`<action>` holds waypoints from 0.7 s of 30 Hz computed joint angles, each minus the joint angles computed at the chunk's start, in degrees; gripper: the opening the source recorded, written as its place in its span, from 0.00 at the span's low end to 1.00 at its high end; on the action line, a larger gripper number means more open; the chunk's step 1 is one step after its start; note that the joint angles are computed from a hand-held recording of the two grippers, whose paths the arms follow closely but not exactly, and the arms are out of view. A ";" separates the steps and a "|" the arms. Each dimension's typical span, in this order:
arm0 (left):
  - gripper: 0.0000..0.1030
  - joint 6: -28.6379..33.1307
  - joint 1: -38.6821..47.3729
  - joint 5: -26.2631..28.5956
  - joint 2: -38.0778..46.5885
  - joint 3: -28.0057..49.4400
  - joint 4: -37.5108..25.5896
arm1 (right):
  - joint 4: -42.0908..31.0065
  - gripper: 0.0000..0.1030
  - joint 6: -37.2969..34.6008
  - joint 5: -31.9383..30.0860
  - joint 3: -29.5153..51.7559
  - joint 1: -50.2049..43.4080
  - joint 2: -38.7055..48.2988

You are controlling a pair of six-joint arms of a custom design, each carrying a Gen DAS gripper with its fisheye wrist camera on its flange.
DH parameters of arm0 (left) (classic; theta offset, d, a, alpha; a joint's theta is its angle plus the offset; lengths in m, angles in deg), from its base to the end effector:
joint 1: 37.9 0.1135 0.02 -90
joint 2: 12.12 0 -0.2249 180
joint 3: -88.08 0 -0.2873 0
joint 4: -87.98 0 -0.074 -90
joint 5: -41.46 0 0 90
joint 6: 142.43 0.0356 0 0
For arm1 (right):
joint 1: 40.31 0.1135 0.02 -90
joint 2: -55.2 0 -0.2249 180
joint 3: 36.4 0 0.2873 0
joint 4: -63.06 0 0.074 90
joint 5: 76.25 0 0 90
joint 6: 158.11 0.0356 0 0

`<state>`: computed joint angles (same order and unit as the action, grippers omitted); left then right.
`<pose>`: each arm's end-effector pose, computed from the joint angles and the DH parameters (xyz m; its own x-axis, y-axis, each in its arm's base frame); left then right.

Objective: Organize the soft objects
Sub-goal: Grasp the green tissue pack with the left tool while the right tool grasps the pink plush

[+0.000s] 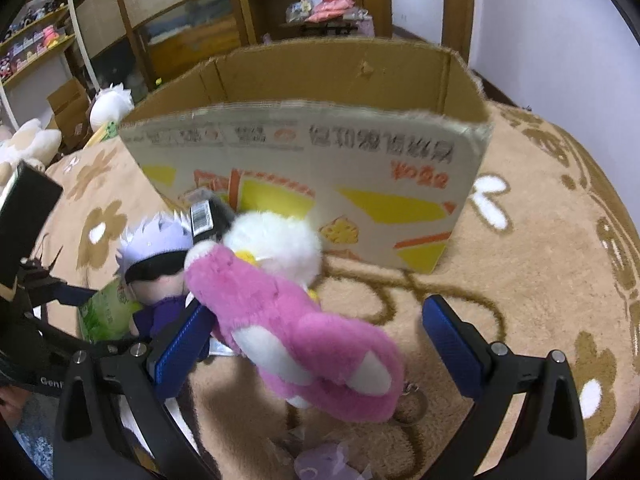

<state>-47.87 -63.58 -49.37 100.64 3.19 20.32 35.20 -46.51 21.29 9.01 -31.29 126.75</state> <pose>0.3515 -0.1684 0.1245 -0.8610 0.5022 -0.0804 0.5023 0.8645 0.0209 0.2684 0.0379 0.1118 -0.7721 0.2469 -0.5856 0.2205 0.9683 0.1177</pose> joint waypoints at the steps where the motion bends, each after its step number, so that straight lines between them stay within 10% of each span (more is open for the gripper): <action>1: 0.69 -0.20 -0.12 0.02 0.19 -0.05 0.32 | -0.40 1.00 0.11 -0.31 0.47 0.00 0.97; 21: 0.63 -1.42 0.13 -0.65 -16.72 -13.22 5.00 | -6.81 0.70 4.60 3.44 -1.52 2.24 -6.35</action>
<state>-49.29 -63.44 -50.02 83.93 -10.02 25.32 28.39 -41.91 24.73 7.49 -29.05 120.40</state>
